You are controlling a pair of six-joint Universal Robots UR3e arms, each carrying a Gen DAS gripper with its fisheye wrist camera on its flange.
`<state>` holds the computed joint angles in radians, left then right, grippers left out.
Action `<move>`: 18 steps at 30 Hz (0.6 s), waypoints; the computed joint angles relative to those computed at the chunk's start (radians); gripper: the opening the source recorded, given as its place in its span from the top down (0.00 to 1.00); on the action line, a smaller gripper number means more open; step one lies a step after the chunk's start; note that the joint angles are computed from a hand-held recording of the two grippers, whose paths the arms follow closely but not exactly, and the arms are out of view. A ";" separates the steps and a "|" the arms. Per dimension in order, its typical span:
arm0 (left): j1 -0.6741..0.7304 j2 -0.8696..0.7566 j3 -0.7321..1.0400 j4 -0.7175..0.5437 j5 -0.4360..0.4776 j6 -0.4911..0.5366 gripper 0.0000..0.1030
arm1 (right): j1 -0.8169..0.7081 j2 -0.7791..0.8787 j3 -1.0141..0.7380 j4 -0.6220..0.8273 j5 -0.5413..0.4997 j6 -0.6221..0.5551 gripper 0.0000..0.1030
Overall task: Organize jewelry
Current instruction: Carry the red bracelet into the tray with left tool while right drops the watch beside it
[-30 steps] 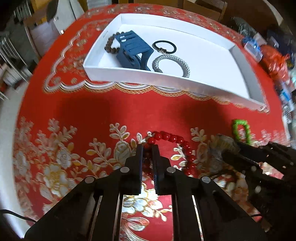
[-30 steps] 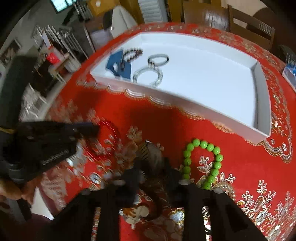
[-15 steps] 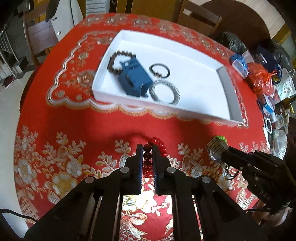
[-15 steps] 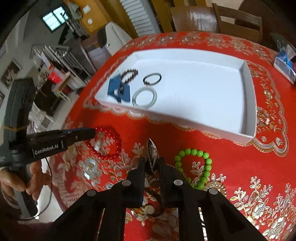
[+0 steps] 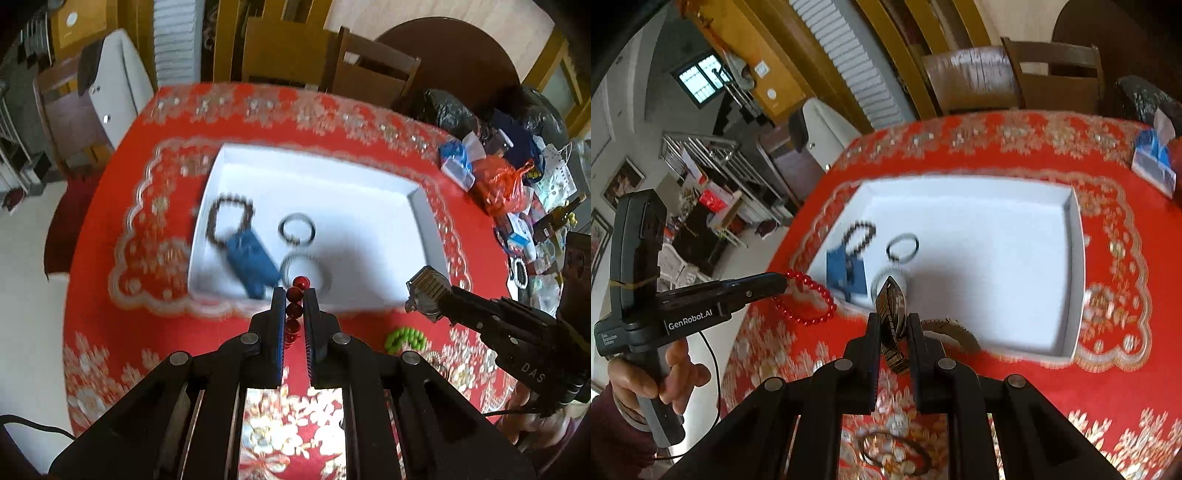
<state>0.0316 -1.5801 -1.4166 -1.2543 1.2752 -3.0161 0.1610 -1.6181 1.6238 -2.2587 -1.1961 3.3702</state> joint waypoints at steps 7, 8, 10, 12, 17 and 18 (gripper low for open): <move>-0.031 -0.208 0.304 -0.058 0.000 -0.022 0.93 | -0.027 0.158 -0.207 0.043 0.010 -0.014 0.88; -0.034 -0.246 0.359 -0.074 0.000 -0.025 0.93 | -0.031 0.177 -0.225 0.045 0.016 -0.014 0.88; -0.040 -0.312 0.458 -0.108 -0.006 -0.033 0.93 | -0.038 0.230 -0.274 0.050 0.022 -0.016 0.88; -0.048 -0.400 0.582 -0.150 -0.010 -0.043 0.93 | -0.040 0.285 -0.328 0.066 0.021 -0.025 0.88; -0.081 -0.633 0.905 -0.271 0.008 -0.069 0.93 | -0.050 0.412 -0.436 0.092 0.035 -0.034 0.88; -0.090 -0.684 0.978 -0.302 0.017 -0.073 0.93 | -0.052 0.449 -0.471 0.104 0.042 -0.037 0.88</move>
